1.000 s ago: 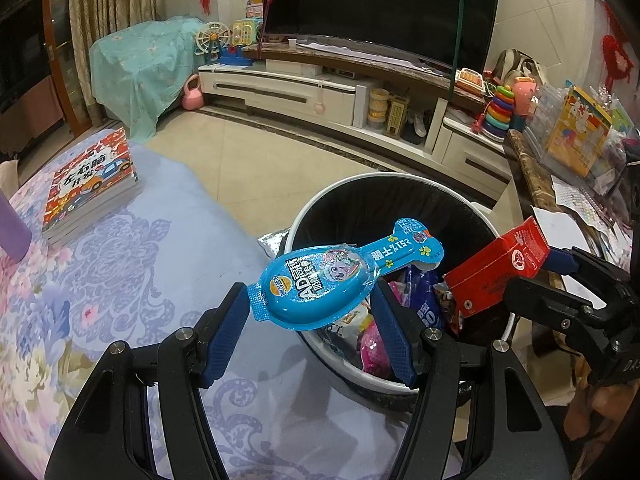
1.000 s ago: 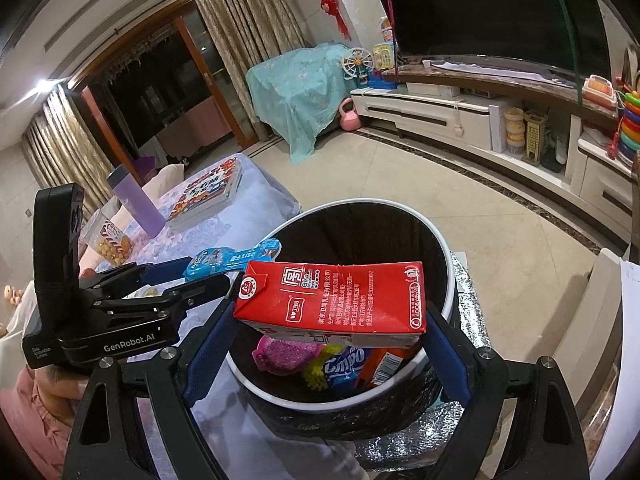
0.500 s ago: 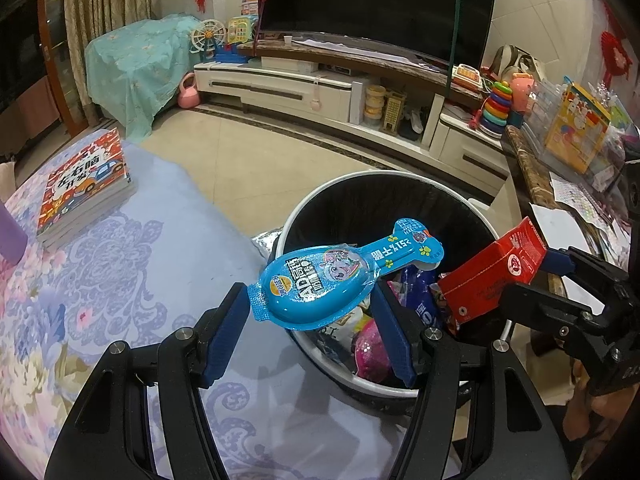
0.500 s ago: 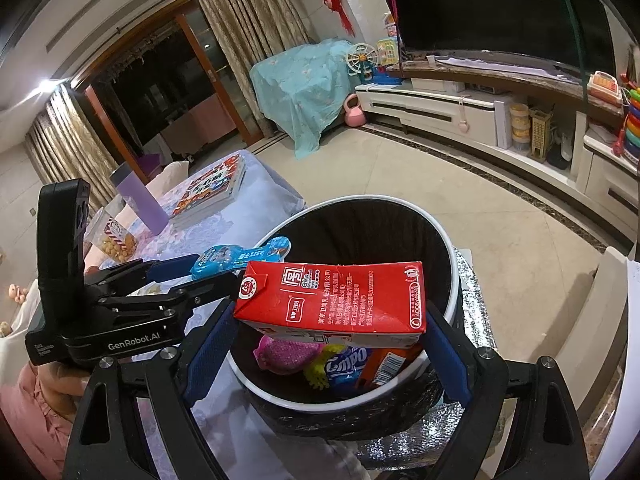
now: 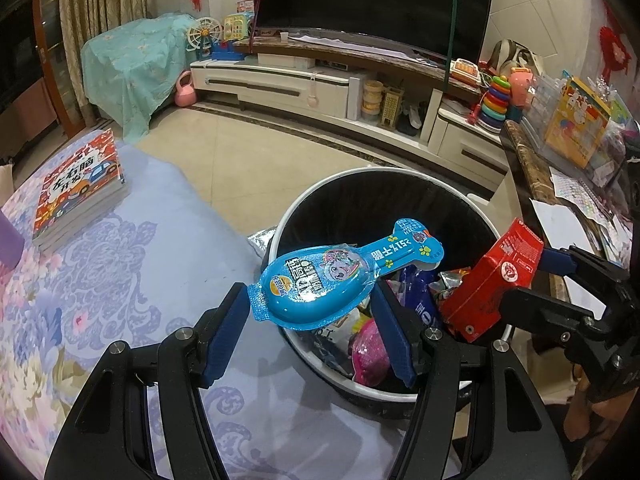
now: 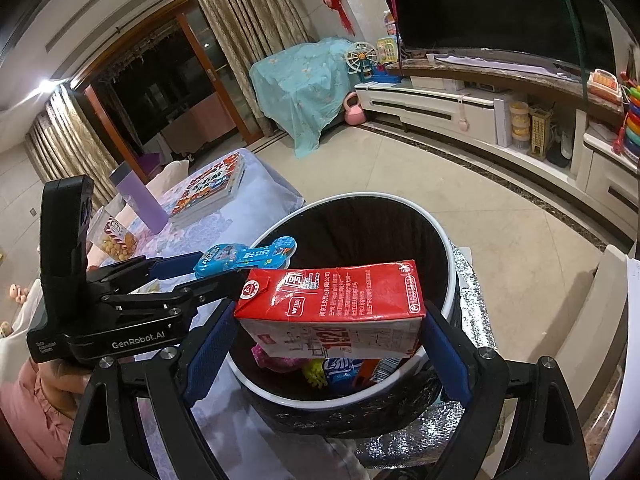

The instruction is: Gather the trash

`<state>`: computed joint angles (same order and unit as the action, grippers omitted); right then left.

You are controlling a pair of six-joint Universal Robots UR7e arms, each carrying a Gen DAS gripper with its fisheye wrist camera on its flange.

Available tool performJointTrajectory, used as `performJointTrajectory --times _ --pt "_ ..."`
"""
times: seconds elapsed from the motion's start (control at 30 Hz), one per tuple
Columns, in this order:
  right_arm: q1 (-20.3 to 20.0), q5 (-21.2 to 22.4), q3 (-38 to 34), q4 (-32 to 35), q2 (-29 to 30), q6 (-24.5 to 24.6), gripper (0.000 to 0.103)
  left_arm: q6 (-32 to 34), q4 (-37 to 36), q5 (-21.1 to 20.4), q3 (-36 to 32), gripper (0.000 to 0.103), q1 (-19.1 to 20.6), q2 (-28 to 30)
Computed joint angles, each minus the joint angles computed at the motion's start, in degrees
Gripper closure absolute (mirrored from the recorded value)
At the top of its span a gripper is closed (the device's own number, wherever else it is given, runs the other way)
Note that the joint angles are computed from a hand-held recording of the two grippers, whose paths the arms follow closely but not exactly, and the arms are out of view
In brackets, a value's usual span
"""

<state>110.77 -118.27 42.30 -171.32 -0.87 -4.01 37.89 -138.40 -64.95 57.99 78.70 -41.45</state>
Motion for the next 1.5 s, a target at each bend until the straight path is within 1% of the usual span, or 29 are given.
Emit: performJointTrajectory --times 0.13,0.37,0.43,0.5,0.77,0.93,1.17,1.27,1.4,1.5 --pt "-0.09 0.21 -0.03 0.29 -0.02 0.03 0.013 0.0 0.35 -0.09 -0.37 0.039 0.01 0.21" --pt "-0.09 0.63 0.5 0.23 -0.23 0.51 0.013 -1.25 3.97 -1.04 -1.88 0.038 0.14 0.51" --pt "-0.15 0.71 0.98 -0.19 -0.44 0.77 0.012 -1.34 3.94 -1.05 -1.8 0.035 0.18 0.41" --pt "-0.24 0.79 1.63 -0.73 -0.76 0.97 0.008 -1.64 3.77 -0.97 -1.7 0.034 0.26 0.25" --pt "0.19 1.34 4.65 -3.71 -1.99 1.25 0.008 -2.59 1.84 -2.09 0.64 0.034 0.92 -2.26" --pt "0.73 1.48 8.36 -7.73 -3.07 2.72 0.008 -5.62 -0.15 -3.85 5.49 0.032 2.15 -6.27" --pt "2.04 1.44 12.49 -13.58 -3.21 6.92 0.005 -9.06 -5.05 -6.81 15.42 0.028 4.72 -13.98" --pt "2.81 1.45 13.8 -16.33 -2.86 8.25 0.004 -9.64 -7.29 -7.32 18.36 0.027 5.56 -16.4" --pt "4.19 0.03 13.98 -18.57 -1.97 8.57 0.004 -10.03 -10.32 -8.45 22.49 0.023 6.47 -19.92" --pt "5.44 -1.37 12.9 -19.52 -0.83 7.76 0.004 -9.12 -13.53 -8.86 25.54 0.021 6.63 -22.35"
